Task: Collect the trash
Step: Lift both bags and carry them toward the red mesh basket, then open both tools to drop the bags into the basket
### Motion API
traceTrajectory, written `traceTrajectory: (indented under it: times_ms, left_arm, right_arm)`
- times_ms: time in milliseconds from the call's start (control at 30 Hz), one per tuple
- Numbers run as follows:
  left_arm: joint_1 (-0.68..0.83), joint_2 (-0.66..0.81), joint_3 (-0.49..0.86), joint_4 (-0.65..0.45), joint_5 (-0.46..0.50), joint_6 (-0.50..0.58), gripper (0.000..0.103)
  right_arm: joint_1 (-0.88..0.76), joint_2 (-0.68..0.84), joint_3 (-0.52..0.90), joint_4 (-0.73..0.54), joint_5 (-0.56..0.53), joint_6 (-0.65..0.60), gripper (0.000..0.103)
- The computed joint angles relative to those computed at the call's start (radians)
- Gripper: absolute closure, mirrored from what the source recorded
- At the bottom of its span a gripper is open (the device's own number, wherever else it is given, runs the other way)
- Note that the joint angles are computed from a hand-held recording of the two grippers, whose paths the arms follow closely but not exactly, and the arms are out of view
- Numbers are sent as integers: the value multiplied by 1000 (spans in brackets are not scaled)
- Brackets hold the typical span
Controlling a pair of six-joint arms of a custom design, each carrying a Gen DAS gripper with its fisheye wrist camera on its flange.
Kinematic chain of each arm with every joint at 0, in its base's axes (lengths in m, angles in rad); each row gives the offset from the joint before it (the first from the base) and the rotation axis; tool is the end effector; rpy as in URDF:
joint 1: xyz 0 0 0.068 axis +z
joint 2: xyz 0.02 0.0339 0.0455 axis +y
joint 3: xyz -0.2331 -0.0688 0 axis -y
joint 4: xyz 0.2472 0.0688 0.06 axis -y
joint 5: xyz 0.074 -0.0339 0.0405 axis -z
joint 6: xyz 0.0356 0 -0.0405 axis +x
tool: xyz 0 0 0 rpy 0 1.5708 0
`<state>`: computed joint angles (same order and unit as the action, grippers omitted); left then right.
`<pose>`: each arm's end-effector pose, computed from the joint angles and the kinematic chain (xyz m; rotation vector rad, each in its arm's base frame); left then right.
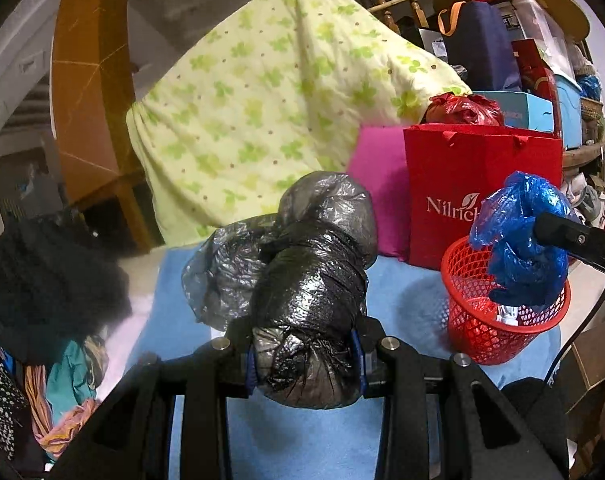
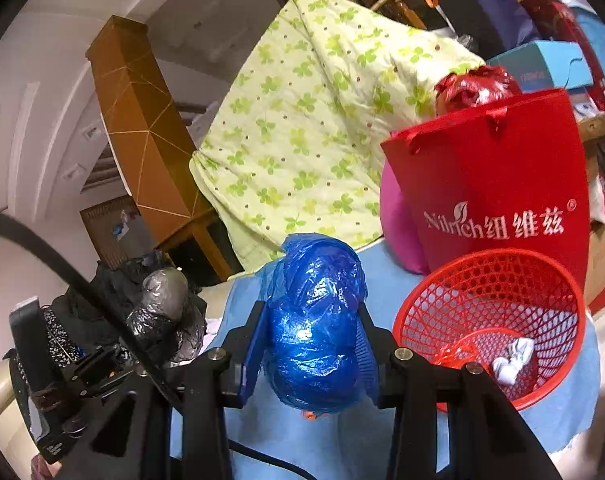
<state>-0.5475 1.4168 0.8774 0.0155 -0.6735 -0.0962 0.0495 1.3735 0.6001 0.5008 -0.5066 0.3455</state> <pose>0.2808 -0.1452 0.2174 0.0521 1.9834 0.2908 0.2931 0.0318 0.1840 -0.0860 1.8706 0.7400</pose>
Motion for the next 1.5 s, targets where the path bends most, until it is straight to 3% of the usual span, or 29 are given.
traceTrajectory:
  times_ms: [867,1233,1500]
  left_arm:
    - [-78,265,273,-87,-19,-12,66]
    - [-82,391,403,-113,150,-7,66]
    - [-79,594,642,-180,315,1,64]
  right_arm:
    - [-188,36,-33,102,-116,87,59]
    - [-289,144,1,132,-137,111,57]
    - [-374,321,94,134,-170,152,56]
